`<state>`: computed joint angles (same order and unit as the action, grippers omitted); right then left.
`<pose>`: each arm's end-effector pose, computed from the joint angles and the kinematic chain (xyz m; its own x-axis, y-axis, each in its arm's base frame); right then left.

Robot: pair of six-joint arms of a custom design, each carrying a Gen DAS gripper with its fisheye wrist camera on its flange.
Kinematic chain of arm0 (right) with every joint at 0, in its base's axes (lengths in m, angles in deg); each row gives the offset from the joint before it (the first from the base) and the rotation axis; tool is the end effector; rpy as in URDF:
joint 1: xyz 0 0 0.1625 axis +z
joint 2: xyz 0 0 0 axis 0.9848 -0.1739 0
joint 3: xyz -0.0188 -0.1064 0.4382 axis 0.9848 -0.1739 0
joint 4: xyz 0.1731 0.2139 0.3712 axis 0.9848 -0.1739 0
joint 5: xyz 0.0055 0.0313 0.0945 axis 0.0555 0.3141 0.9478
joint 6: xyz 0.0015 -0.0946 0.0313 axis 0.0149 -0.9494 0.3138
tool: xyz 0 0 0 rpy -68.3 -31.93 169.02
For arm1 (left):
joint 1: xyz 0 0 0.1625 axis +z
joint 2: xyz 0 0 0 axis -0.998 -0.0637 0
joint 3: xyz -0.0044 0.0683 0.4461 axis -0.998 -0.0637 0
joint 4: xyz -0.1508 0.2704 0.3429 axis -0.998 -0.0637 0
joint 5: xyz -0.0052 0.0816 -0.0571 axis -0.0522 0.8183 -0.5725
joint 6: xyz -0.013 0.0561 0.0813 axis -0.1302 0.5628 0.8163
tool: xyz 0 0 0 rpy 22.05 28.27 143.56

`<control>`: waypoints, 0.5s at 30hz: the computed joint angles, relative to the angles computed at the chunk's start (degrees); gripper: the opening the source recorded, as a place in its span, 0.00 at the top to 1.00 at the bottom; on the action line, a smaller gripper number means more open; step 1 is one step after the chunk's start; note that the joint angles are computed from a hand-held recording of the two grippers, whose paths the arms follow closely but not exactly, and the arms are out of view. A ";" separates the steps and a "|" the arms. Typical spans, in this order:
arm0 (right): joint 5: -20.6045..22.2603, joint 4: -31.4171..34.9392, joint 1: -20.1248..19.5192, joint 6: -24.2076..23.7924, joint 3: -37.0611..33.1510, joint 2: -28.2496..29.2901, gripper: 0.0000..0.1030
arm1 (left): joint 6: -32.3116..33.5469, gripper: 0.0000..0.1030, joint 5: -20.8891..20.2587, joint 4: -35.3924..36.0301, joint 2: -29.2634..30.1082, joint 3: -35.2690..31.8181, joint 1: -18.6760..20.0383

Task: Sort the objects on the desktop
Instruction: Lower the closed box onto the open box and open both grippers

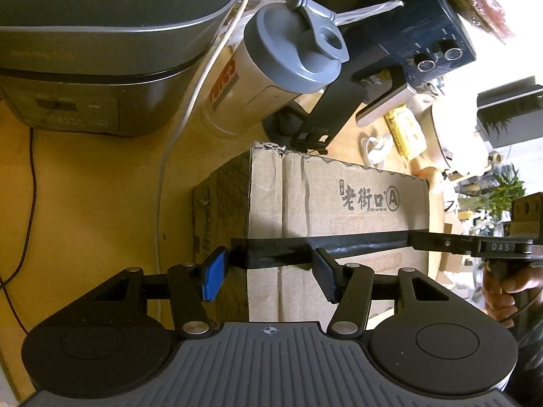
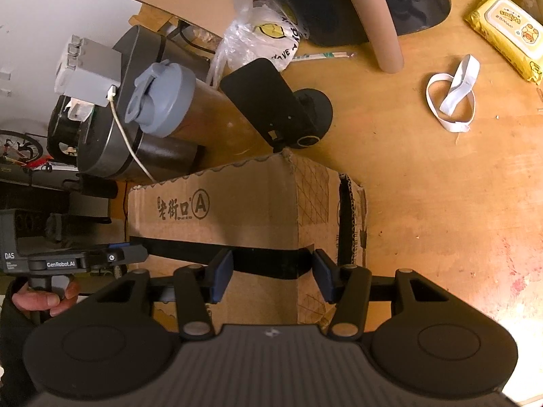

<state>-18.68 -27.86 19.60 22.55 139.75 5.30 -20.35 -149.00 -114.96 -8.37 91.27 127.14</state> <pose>0.2241 -0.6132 0.3101 -0.9405 -0.3173 0.1214 -0.2957 0.9405 0.1674 -0.2427 -0.4423 0.2841 -0.9167 -0.3401 -0.2096 -0.2440 0.8920 -0.3805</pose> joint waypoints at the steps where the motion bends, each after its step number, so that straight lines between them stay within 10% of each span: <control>1: -0.04 0.00 -0.06 0.06 -0.02 0.02 0.53 | 0.08 0.48 -0.03 -0.04 0.06 -0.01 0.04; 15: -0.23 0.35 -0.60 0.56 -0.54 0.71 0.53 | 0.45 0.48 -0.20 -0.53 1.55 -0.77 0.74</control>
<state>-18.91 -27.50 19.01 23.11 139.21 6.01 -19.90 -149.20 -115.49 -6.82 90.50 127.88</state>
